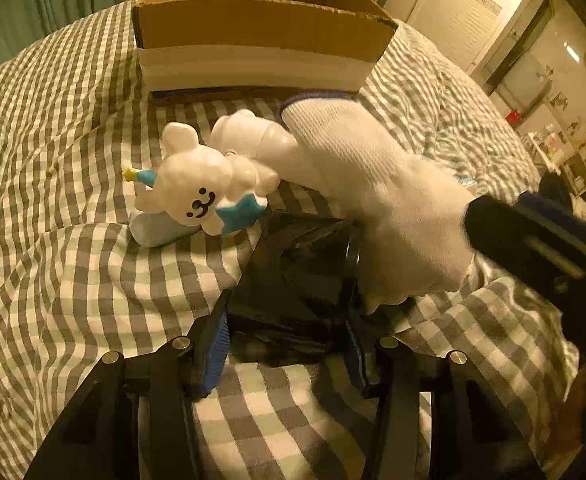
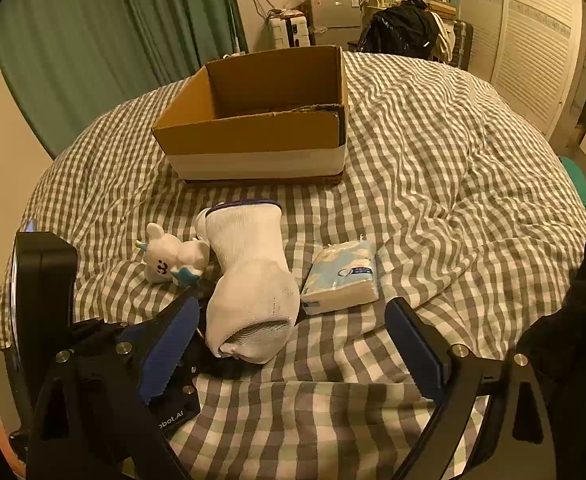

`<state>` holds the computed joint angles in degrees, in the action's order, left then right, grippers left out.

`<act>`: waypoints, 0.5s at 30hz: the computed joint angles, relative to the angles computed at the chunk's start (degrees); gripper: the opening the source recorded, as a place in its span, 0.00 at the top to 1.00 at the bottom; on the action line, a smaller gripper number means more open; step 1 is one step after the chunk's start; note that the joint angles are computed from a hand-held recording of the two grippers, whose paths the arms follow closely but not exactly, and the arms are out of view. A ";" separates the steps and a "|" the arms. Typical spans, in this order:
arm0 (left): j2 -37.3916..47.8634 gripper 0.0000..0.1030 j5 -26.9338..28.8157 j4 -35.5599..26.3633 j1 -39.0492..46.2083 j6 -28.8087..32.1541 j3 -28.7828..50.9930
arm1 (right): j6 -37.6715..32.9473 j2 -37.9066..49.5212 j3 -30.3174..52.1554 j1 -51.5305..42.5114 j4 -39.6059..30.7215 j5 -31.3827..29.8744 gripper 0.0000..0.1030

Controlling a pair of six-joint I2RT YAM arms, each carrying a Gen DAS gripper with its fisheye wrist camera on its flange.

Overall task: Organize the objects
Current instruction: 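Grasp the black item with the left tool while the right tool grasps the white sock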

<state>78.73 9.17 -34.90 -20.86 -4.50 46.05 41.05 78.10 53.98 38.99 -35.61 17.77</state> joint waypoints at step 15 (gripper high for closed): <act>-6.76 0.52 -3.69 -3.54 8.00 3.47 1.47 | -2.40 9.08 2.24 -0.17 4.04 -6.14 0.49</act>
<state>71.97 5.48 -38.44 -12.86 -1.03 47.52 38.65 87.18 56.22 38.82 -31.57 11.62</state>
